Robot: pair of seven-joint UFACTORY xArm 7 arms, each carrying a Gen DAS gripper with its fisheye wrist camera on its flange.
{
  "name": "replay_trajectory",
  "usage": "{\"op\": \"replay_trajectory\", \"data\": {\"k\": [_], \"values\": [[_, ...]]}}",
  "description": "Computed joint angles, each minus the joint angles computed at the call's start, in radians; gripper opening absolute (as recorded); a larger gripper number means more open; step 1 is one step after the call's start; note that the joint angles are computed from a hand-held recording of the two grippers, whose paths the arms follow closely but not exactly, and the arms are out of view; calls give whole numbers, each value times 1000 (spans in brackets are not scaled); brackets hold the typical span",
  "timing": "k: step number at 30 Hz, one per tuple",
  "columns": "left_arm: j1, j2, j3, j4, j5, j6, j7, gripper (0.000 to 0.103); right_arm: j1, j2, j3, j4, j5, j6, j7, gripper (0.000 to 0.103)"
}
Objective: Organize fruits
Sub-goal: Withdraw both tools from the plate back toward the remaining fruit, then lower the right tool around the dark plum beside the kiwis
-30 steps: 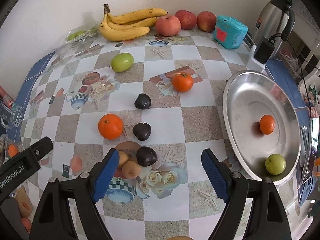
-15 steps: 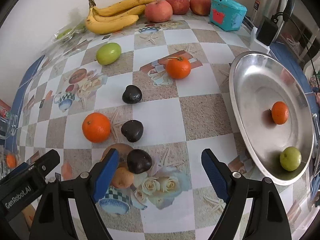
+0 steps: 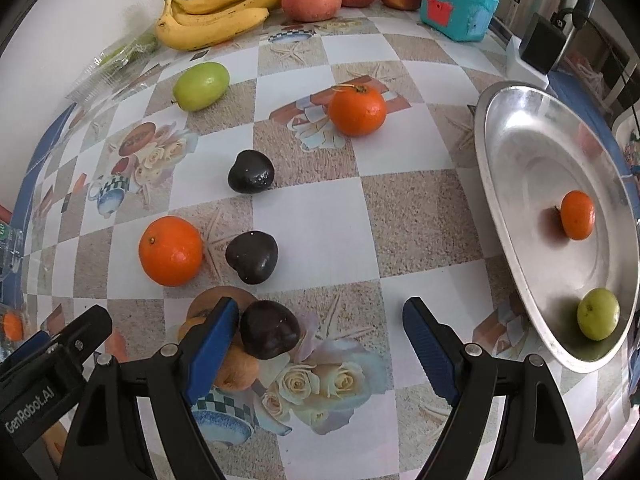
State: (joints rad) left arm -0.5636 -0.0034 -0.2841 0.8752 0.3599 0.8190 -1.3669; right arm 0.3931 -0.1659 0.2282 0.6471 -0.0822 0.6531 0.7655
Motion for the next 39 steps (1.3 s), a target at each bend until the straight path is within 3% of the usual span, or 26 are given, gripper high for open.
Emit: {"op": "replay_trajectory", "data": {"k": [13, 19, 32, 36, 39], "values": [[0, 1, 1, 0, 3, -2, -2, 103, 17, 76, 17, 59, -121, 25, 93, 86], [0, -3, 2, -4, -4, -19, 3, 103, 37, 121, 16, 80, -139, -5, 103, 97], [13, -21, 0, -22, -11, -36, 8, 103, 43, 96, 8, 37, -155, -52, 119, 100], [14, -25, -2, -22, -10, -37, 5, 103, 48, 76, 26, 30, -164, -23, 177, 100], [16, -31, -2, -25, -10, -35, 2, 103, 56, 98, 16, 71, -89, 31, 113, 100]]}}
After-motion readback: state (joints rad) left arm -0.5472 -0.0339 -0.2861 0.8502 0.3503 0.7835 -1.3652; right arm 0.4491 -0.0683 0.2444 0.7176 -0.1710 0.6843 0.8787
